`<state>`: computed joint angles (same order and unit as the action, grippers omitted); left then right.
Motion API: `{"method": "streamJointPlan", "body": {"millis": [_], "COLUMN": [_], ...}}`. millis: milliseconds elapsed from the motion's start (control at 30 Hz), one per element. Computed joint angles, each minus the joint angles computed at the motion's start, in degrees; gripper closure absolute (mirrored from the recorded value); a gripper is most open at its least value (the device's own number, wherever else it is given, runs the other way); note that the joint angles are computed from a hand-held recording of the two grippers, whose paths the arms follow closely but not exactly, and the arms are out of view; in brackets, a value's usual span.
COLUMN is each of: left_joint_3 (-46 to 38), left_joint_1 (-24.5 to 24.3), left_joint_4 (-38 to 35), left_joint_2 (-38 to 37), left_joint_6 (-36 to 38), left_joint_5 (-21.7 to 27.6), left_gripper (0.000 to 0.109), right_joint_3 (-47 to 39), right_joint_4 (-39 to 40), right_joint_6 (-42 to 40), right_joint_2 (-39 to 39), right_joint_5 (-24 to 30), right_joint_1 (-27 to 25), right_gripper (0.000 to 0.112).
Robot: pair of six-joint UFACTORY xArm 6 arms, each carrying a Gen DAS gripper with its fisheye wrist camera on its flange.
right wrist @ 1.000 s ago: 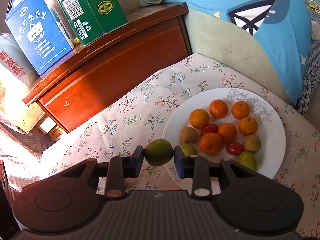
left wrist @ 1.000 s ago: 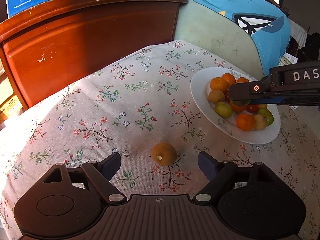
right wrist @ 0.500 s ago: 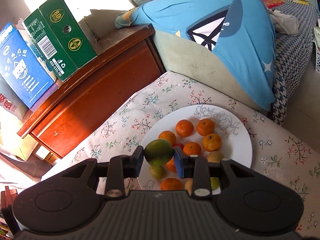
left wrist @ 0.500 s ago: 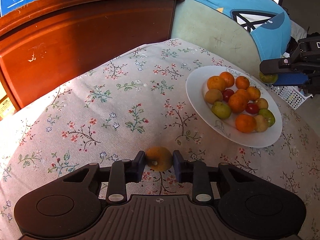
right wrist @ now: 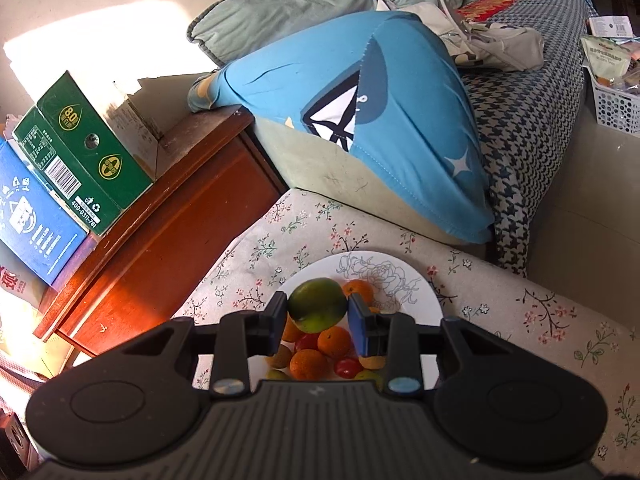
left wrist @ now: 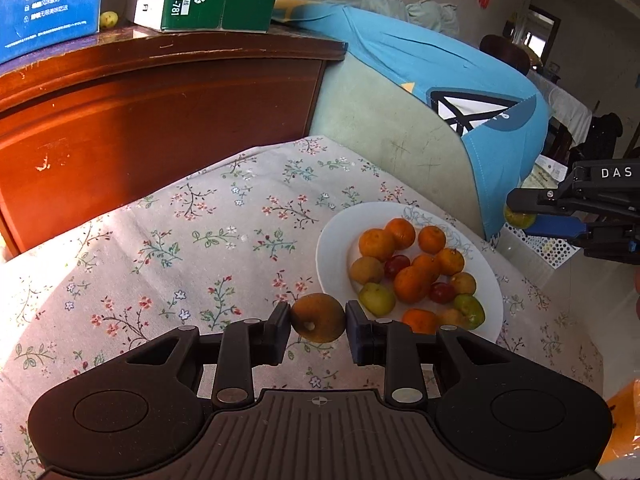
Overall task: Organize fruits
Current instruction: 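Lift the green fruit with the right tool while the left grips the brown fruit, then carry both fruits over the white plate and open both tools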
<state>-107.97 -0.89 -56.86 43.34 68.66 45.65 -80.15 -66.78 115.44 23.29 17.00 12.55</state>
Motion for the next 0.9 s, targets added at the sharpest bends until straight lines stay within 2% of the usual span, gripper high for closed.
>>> {"method": "streamJointPlan", "body": {"millis": [300,633,900], "left_joint_3": [-0.9,-3.5,-5.7], "left_joint_1": [-2.2,-4.5,-5.4], "left_joint_4": [-1.7,-1.1,0.1], "left_joint_2": [0.0,2.2,4.2], "left_joint_6": [0.3,-0.7,-2.5], "left_joint_5": [1.0,1.0,1.8], "left_gripper": [0.082,0.082,0.082], "right_joint_3": [1.5,-0.9,-4.9], "right_joint_4": [-1.4,-2.3,6.2], "right_joint_6": [2.3,5.0,-3.2], "right_joint_2": [-1.1,2.7,7.7], "right_joint_5": [-0.5,-4.0,-5.2], "right_joint_1": [-0.9,-2.8,-3.3], "right_gripper": [0.079,0.079,0.079]}}
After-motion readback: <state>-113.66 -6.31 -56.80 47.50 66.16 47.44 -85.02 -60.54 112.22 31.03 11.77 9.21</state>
